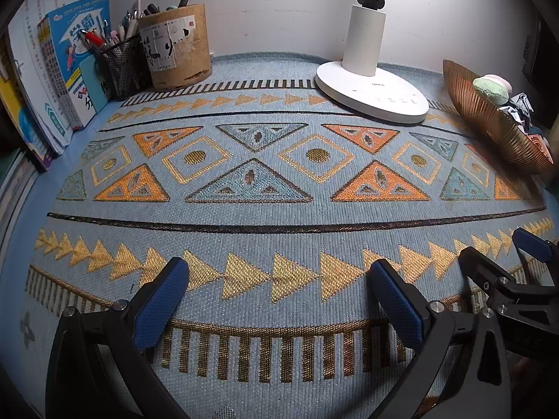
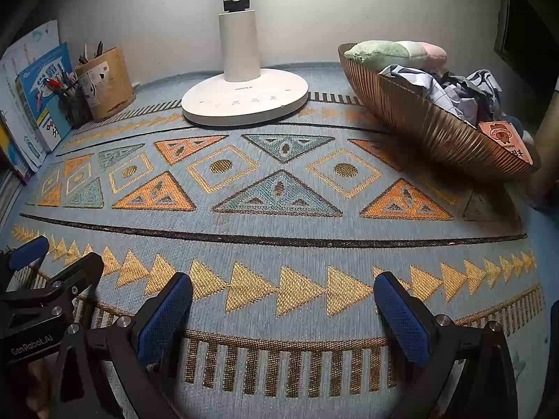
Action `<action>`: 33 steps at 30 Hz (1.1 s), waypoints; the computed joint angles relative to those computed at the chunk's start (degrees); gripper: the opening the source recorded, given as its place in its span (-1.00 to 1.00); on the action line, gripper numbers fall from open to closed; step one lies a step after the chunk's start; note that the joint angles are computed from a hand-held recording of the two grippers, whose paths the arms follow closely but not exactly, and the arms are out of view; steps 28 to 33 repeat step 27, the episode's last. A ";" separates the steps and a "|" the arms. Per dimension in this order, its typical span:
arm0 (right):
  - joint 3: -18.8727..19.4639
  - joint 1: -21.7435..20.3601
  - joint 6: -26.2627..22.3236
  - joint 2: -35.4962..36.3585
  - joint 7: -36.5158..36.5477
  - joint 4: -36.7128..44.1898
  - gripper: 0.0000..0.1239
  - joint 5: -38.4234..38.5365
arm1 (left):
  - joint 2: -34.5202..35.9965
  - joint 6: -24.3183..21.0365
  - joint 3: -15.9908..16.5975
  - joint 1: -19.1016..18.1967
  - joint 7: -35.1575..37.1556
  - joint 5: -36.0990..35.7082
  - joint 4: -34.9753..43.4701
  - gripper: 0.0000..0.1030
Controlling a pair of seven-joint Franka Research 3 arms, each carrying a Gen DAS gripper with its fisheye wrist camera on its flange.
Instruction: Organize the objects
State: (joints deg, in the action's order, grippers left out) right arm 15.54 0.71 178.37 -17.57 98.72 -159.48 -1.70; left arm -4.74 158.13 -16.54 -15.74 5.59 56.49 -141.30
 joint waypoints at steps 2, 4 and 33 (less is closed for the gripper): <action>-0.02 0.01 0.00 0.00 0.02 0.00 0.66 -0.03 | -0.01 -0.18 -0.05 -0.06 -0.01 -0.06 0.04 1.00; -0.03 0.02 0.00 0.00 0.04 0.00 0.66 -0.06 | -0.04 -0.08 0.00 -0.02 0.01 -0.02 -0.02 1.00; -0.01 -0.01 0.01 0.07 0.14 0.06 0.66 -0.19 | 0.34 -0.46 0.03 -0.27 -0.09 -0.05 0.42 1.00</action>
